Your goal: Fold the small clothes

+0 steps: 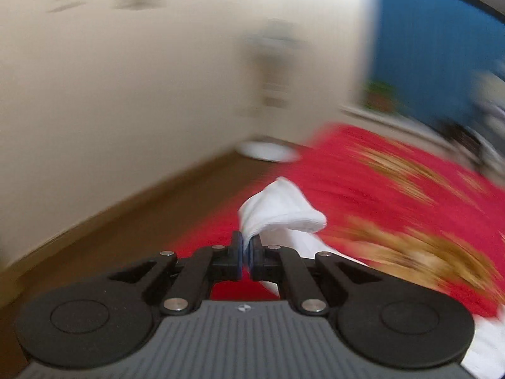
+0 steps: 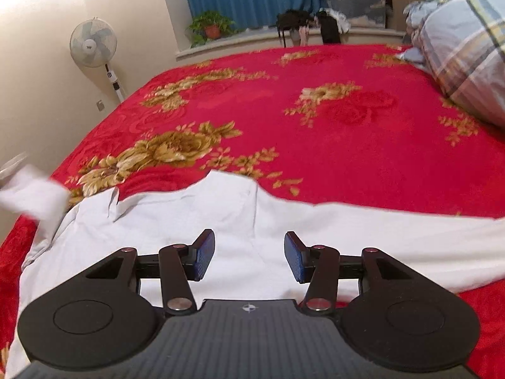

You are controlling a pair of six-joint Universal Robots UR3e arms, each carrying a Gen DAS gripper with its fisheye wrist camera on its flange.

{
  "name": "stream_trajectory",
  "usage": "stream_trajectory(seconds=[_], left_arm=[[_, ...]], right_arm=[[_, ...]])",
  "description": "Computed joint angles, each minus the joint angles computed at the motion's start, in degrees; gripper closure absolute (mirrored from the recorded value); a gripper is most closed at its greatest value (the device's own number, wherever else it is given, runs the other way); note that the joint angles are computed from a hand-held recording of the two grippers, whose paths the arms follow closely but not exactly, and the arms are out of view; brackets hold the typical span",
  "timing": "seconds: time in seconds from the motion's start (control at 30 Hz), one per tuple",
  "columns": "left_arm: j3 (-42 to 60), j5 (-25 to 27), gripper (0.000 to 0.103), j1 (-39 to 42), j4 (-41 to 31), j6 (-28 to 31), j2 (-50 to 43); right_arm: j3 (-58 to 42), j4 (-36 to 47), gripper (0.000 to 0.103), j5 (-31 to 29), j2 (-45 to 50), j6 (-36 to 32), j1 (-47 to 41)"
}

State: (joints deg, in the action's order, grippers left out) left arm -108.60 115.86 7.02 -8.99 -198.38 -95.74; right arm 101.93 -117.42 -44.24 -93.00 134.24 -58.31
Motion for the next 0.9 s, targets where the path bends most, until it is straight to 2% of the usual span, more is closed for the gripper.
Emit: stream_trajectory(seconds=[0.07, 0.13, 0.2, 0.27, 0.33, 0.4, 0.47, 0.57, 0.67, 0.73, 0.8, 0.87, 0.9], left_arm=[[-11.2, -2.6, 0.097, 11.9, -3.4, -2.2, 11.9], [-16.0, -8.0, 0.096, 22.0, -12.7, -4.2, 22.2], [-18.2, -17.0, 0.092, 28.9, -22.7, -6.0, 32.1], [-19.5, -27.0, 0.081, 31.6, -30.4, -4.0, 40.5], [-21.4, -33.5, 0.07, 29.3, -36.1, -1.8, 47.7], [-22.3, -37.0, 0.067, 22.3, -41.7, -1.0, 51.3], [-23.9, -39.1, 0.067, 13.9, -45.2, -2.2, 52.8], [-27.2, -36.9, 0.067, 0.2, -44.1, -7.0, 50.8], [-29.0, -32.1, 0.065, -12.2, -42.0, -14.3, 47.5], [-31.2, -33.3, 0.065, -13.0, -45.8, -14.5, 51.5], [-33.4, -35.8, 0.065, -9.7, -53.5, -12.6, 59.3], [-33.8, -39.5, 0.065, -4.7, -64.4, -9.0, 68.0], [-34.3, -39.1, 0.065, -5.5, -65.3, -10.3, 69.1]], right_arm=[[0.3, 1.2, 0.052, -0.8, -0.2, -0.4, 0.1], [1.1, 1.5, 0.052, -2.0, -0.6, -0.9, 0.2], [1.6, 3.0, 0.052, -3.4, -0.9, -1.3, 0.1], [2.1, 5.2, 0.052, -4.5, -1.0, -1.9, -0.5], [3.4, 6.8, 0.052, -6.2, -1.6, -2.4, -1.6], [5.6, 8.3, 0.052, -8.1, -3.6, -3.6, -3.6], [6.6, 13.4, 0.052, -9.2, -5.8, -6.4, -6.9], [7.7, 22.2, 0.052, -11.6, -10.0, -12.4, -12.4], [10.2, 30.1, 0.052, -14.4, -15.8, -22.1, -19.9], [11.8, 34.9, 0.052, -17.0, -19.2, -28.9, -25.4], [13.3, 37.9, 0.052, -19.5, -22.0, -33.7, -30.4], [14.1, 40.8, 0.052, -21.2, -24.5, -37.6, -35.4], [14.1, 42.3, 0.052, -21.9, -25.1, -39.2, -37.3]])
